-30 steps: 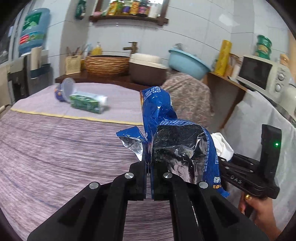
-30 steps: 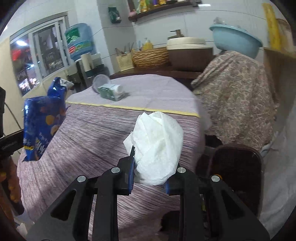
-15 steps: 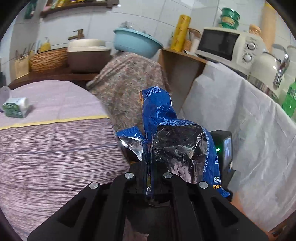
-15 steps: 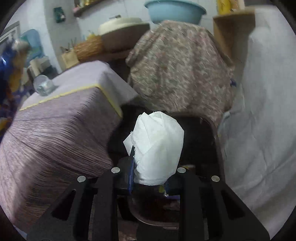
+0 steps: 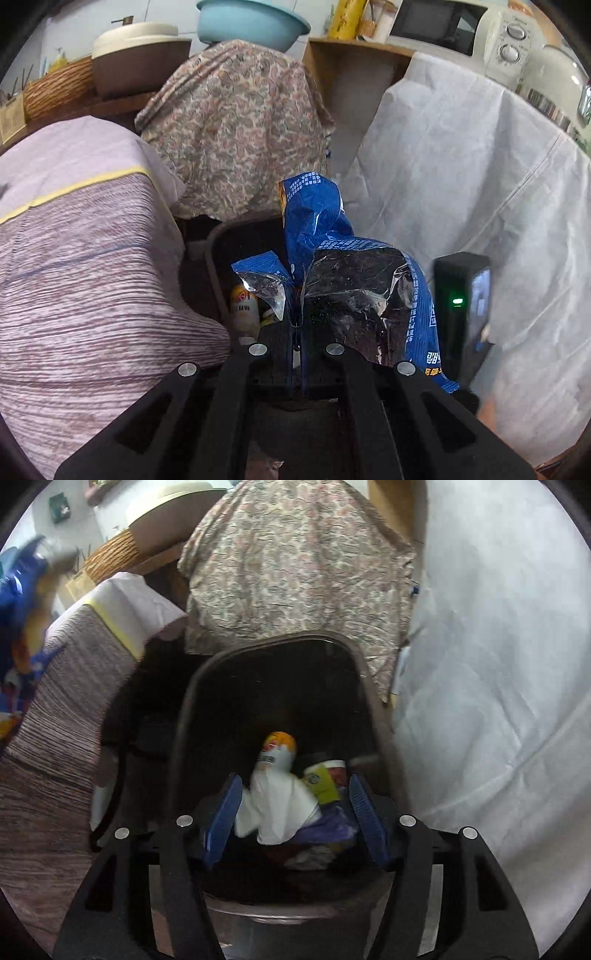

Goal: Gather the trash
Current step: 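Carry the tissue and blue chip bag to the black bin and release both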

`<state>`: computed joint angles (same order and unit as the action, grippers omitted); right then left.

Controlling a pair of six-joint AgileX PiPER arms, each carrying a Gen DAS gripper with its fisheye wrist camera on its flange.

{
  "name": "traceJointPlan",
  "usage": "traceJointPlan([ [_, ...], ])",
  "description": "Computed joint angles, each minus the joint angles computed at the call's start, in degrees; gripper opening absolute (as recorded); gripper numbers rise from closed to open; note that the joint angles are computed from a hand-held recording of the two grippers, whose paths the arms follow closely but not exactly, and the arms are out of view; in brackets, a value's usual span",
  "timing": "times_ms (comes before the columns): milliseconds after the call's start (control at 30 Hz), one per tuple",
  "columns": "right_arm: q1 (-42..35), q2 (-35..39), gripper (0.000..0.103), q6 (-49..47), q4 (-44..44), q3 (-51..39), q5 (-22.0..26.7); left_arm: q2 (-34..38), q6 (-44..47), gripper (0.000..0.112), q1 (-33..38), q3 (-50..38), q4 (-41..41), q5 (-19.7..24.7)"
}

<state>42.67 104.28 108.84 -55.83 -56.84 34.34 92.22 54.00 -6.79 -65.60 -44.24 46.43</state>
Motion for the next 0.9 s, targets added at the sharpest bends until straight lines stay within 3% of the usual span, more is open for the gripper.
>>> traceJointPlan([
  [567,3.41,-9.0,0.068,5.47,-0.67,8.24,11.1,9.78,-5.34,0.004,-9.23,-0.98,6.08,-5.78],
  [633,3.67,-9.83,0.068,5.81,-0.9,8.6,11.72,10.98,-5.44,0.008,-9.79,-1.01,6.04,-6.12],
  [767,3.88,-10.87,0.072,6.12,-1.34,8.94,13.08,10.74,-4.44,0.043,-10.44,0.9,5.95,-8.44],
  [900,4.02,-12.03,0.075,6.73,-1.5,9.52,14.04,7.98,-1.87,0.05,-9.87,2.91,4.96,-8.19],
])
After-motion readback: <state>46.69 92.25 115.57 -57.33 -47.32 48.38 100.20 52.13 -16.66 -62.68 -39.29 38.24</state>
